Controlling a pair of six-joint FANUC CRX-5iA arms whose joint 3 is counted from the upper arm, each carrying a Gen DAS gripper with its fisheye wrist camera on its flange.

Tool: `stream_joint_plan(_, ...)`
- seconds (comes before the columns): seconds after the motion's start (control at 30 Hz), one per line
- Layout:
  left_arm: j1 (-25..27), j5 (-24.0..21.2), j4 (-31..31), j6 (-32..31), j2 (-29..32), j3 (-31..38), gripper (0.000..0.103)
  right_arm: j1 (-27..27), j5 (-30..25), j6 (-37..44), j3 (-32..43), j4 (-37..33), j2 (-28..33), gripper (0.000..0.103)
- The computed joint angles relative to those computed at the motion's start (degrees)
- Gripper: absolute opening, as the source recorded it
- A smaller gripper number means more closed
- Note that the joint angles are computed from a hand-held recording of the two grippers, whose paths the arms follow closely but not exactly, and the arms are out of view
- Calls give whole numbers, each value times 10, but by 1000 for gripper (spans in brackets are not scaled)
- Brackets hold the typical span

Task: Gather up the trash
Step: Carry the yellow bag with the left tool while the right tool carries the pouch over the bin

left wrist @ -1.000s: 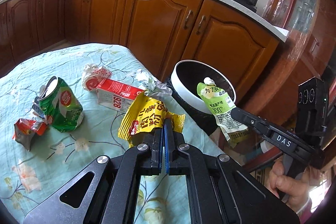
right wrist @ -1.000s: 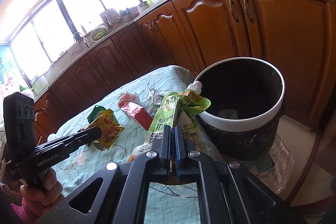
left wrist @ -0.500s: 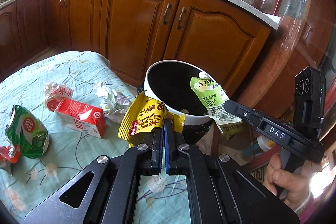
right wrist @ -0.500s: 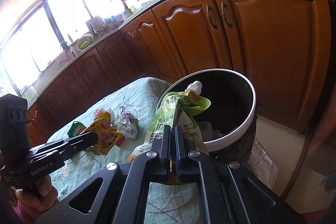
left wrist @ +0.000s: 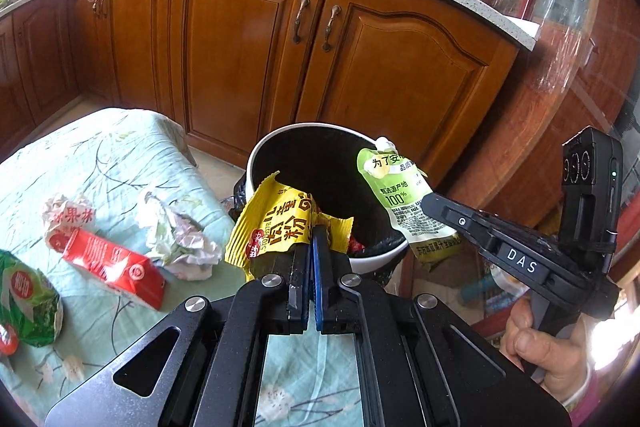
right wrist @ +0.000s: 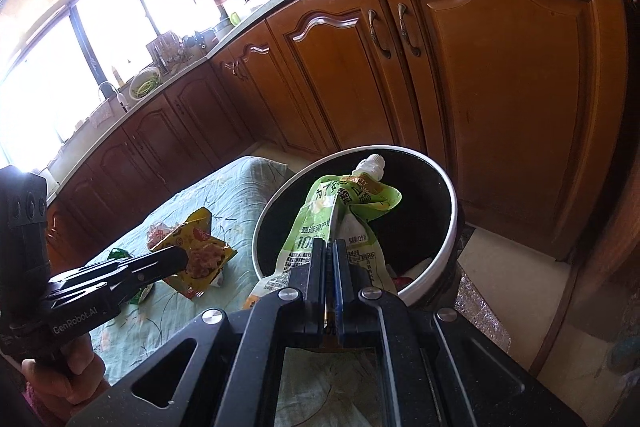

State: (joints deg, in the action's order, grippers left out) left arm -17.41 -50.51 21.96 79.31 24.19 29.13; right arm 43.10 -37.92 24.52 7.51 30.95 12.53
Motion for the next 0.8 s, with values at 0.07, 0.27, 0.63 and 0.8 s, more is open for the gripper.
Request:
stream_joint_plan(0.07, -4, -8, -7, 3, 14, 23, 1, -4, -7, 9, 10, -7, 7, 3)
stream_joint_plan(0.27, -11, -58, -30, 16, 71, 118, 1, -15, -27, 42, 47, -27, 29, 3)
stream_joint_plan(0.63, -22, -132, -49, 40, 163, 259, 1, -25, -65, 84, 93, -61, 61, 3)
stream_joint_plan(0.8, -25, -149, -54, 49, 186, 293, 1, -26, -74, 91, 109, -70, 72, 4)
